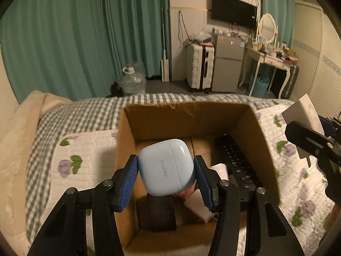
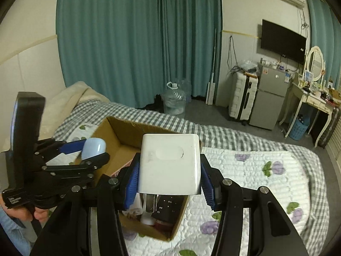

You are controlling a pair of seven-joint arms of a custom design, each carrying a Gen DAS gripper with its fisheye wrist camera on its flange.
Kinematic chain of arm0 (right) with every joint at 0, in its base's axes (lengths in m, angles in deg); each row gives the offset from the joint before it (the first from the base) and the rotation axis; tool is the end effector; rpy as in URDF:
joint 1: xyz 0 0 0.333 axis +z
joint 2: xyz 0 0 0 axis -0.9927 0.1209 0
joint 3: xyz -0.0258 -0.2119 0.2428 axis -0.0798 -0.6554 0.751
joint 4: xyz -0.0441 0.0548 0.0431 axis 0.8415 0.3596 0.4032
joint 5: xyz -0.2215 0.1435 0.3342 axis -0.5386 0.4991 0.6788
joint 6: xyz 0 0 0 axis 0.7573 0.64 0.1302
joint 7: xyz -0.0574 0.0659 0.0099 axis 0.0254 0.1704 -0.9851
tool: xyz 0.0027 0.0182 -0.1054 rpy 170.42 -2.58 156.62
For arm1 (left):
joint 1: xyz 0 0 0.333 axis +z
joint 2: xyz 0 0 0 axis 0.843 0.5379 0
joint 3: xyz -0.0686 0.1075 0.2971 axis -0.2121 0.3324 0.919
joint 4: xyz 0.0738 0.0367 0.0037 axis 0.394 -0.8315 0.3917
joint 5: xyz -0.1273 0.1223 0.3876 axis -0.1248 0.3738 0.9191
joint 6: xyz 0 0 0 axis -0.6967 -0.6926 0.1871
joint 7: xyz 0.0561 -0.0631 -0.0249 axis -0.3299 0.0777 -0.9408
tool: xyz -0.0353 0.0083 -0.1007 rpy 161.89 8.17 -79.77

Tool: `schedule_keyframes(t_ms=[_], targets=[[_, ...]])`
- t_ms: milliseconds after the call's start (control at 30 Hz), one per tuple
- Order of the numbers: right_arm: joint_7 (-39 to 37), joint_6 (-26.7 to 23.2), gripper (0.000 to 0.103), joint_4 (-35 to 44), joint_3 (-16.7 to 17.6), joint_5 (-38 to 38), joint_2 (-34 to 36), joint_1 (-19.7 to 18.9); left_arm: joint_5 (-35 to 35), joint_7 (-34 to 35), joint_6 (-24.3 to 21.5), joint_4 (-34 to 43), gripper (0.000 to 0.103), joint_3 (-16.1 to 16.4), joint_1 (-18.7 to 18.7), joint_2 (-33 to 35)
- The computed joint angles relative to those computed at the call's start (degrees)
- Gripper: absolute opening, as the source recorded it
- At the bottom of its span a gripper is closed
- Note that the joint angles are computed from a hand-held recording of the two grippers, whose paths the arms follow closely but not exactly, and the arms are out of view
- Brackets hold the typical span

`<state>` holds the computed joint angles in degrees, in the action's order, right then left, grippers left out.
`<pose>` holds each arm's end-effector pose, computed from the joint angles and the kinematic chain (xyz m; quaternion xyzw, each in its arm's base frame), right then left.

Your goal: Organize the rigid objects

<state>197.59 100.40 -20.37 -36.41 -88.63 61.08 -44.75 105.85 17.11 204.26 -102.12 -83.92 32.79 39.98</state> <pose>0.5400 0.4808 0.4430 -0.6746 0.5762 -0.2916 0.3576 0.6116 -0.3289 0.4206 -0.5436 0.7443 -0.2983 0.2483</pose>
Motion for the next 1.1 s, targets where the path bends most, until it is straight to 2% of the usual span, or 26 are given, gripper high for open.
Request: schedule_keyframes(t_ms=[67, 133, 267, 367, 533, 667, 733, 800, 1100], targets=[[-0.4, 1.3, 0.05, 0.8, -0.2, 0.6, 1.7, -0.6, -0.3, 2.6, 1.1, 1.0, 0.056, -0.6, 0.4, 1.8], [0.0, 2.1, 0.05, 1.0, -0.8, 0.7, 2.4, -0.6, 0.4, 3.4, 1.5, 1.7, 0.056, 0.7, -0.8, 2.9], [0.9, 3.3, 0.05, 0.6, -1.8, 1.1, 2.8, -0.5, 6.6, -3.1, 0.4, 2.7, 0.059, 5.2, -4.9, 3.4], [0.8, 3.2, 0.05, -0.3, -1.9, 1.3, 1.8, -0.6, 7.8, -5.0, 0.6, 2.0, 0.06, 4.5, -4.1, 2.3], [0.2, 2.4, 0.05, -0.7, -1.3, 1.1, 0.3, -0.6, 15.6, -13.4, 0.6, -0.5, 0.064, 4.9, -4.0, -2.1], [-1.9, 3.2, 0.05, 0.7, -0.5, 2.7, 1.1, -1.2, 21.0, -18.4, 1.3, -2.2, 0.066, 3.9, -2.2, -4.5], [-3.9, 3.4, 0.05, 2.3, -0.3, 4.5, 2.5, -1.4, 23.3, -21.6, 3.1, -2.8, 0.067, 3.5, -0.9, -5.0], [-5.9, 4.3, 0.05, 4.3, -0.5, 6.3, 4.5, -1.6, 22.6, -22.2, 4.5, -3.2, 0.067, 2.1, 1.1, -5.0], [-23.2, 0.7, 0.05, 19.3, 0.0, 21.8, 17.9, -1.7, 29.8, -29.0, 3.0, -0.8, 0.067, 0.4, 3.6, -2.3]])
